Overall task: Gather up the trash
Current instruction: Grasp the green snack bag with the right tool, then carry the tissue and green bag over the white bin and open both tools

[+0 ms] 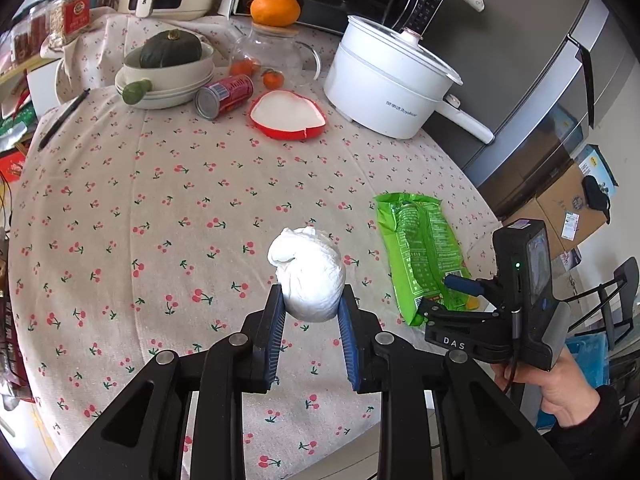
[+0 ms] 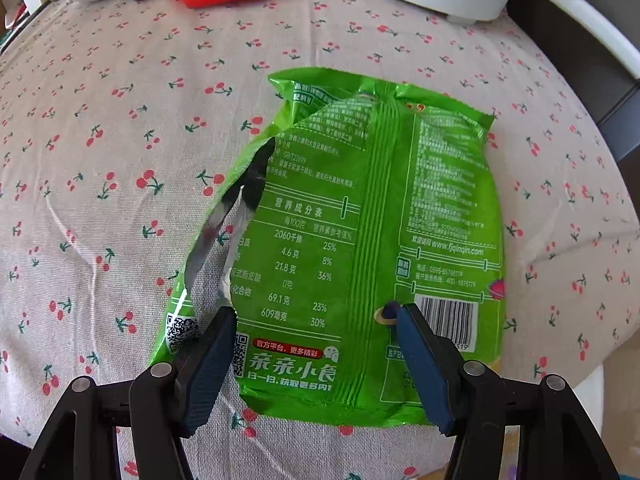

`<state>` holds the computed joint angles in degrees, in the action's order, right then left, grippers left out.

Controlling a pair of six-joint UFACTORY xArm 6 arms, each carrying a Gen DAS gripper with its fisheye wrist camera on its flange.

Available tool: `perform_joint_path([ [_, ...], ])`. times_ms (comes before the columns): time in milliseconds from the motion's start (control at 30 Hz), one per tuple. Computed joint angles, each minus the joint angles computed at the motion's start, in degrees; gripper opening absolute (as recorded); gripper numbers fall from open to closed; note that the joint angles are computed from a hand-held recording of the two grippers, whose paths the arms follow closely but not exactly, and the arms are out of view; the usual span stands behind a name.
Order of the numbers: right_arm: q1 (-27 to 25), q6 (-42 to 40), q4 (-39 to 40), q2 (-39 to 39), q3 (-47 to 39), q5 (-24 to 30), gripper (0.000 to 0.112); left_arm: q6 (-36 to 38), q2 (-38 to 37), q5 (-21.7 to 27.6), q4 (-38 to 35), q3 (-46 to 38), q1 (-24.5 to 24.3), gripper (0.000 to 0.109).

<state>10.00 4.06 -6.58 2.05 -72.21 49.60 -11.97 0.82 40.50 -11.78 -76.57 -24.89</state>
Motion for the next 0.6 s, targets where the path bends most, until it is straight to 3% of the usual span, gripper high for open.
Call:
perform_joint_path([
  [133,-1.1,-0.1,3.8,-0.3,0.6,-1.8,0.039,0.6,-0.6,0.1,0.1,0.8,-0.1,0.028],
  [200,-1.6,-1.8,6.7,-0.9,1.0,-2.2,0.009,0.7,-1.1,0.1,0.1,1.3,-0.2,0.028],
  [300,-2.2,-1.8,7.7,-2.0,0.7,-1.6,0.003,1.2,-1.8,-0.2,-0.4,1.9,-0.4,0.028],
  [600,-6.0,-1.8,11.2,-13.3,3.2,-1.8,0.003,3.2,-1.8,-1.1,-2.1,0.8,-4.0,0.028],
])
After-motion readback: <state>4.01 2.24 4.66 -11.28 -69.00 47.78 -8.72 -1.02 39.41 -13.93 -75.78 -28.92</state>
